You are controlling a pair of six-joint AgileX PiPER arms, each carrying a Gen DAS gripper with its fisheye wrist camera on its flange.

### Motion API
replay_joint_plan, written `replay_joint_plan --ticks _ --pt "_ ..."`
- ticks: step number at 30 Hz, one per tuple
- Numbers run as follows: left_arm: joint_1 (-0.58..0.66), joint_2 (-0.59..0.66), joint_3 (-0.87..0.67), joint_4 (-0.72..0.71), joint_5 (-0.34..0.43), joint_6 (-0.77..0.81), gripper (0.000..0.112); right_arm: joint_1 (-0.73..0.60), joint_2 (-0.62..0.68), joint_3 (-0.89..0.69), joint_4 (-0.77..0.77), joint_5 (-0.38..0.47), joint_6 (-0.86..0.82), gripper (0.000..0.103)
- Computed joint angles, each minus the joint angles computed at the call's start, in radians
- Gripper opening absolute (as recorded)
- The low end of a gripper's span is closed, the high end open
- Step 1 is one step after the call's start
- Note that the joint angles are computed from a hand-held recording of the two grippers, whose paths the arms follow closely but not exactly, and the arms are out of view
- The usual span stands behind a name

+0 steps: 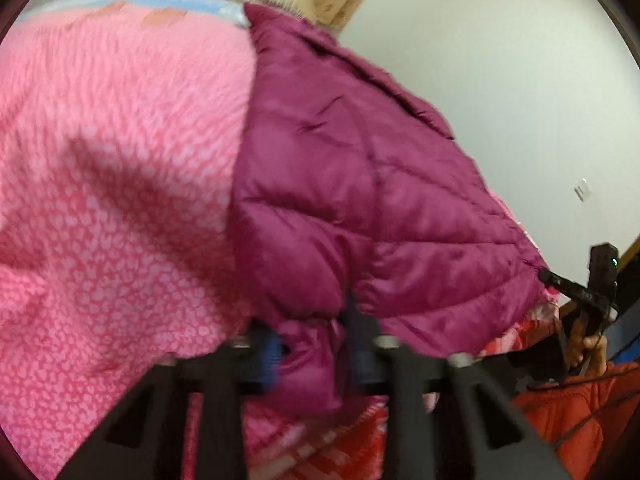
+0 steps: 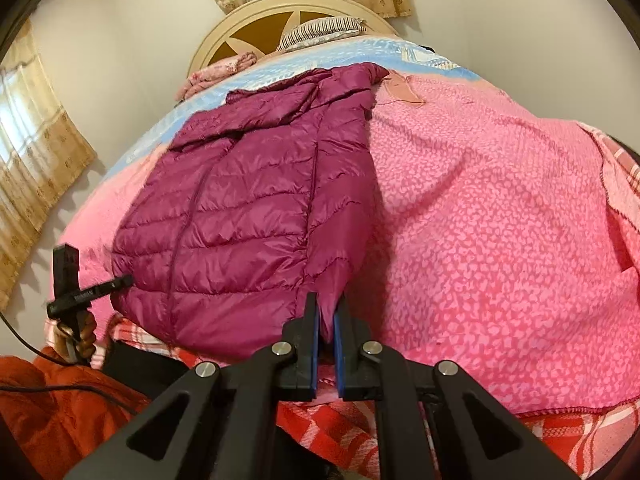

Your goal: Fold large clothes

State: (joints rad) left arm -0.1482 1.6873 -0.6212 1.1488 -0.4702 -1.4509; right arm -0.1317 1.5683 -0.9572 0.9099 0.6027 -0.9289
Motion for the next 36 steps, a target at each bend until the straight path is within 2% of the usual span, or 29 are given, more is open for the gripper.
replay_joint_plan --ticks 4,6,8,12,15,20,22,25,29,31,33,35,36 --pt "-0.025 -0.165 0.09 -0.098 -0.013 0.102 0.01 -0.02 -0.027 -0.001 0.043 0.031 -0.021 0.005" --pt "-0.04 -0.208 0.092 -0.142 -0.01 0.127 0.009 -0.031 -0.04 0.0 0.071 0.053 -0.037 0.005" --pt "-0.014 -0.246 0.079 -0.094 -0.046 0.06 0.008 -0.034 -0.054 0.001 0.086 0.068 -0.048 0.005" --pt "-0.046 -0.332 0.033 0.008 -0.023 -0.036 0.008 -0.042 -0.101 0.008 0.086 0.093 -0.057 0.005" --pt "-0.024 -0.404 0.033 0.111 -0.058 -0.105 0.008 -0.078 -0.155 0.016 0.111 0.142 -0.076 0.005" --pt "0.028 -0.452 0.017 0.154 -0.13 -0.148 0.008 -0.189 -0.204 0.011 0.184 0.265 -0.117 0.001" --pt "0.043 -0.461 0.004 0.155 -0.147 -0.153 0.008 -0.218 -0.215 0.002 0.197 0.285 -0.125 0.001" --pt "0.015 -0.453 -0.012 0.14 -0.086 -0.14 0.008 -0.188 -0.195 -0.01 0.135 0.201 -0.08 0.001" --pt "-0.027 -0.42 -0.027 0.138 0.039 -0.143 0.009 -0.21 -0.088 -0.038 0.133 0.247 -0.022 0.002" --pt "-0.026 -0.396 -0.033 0.169 0.087 -0.174 0.022 -0.196 -0.059 -0.043 0.093 0.228 0.005 0.002" --pt "-0.027 -0.389 -0.025 0.193 0.146 -0.204 0.069 -0.168 -0.052 -0.04 0.041 0.18 0.03 0.002" --pt "-0.005 -0.368 -0.002 0.114 0.147 -0.128 0.084 -0.147 -0.033 -0.041 0.006 0.158 0.052 0.004" --pt "0.011 -0.354 0.009 0.1 0.132 -0.114 0.084 -0.137 -0.016 -0.044 -0.005 0.152 0.06 0.012"
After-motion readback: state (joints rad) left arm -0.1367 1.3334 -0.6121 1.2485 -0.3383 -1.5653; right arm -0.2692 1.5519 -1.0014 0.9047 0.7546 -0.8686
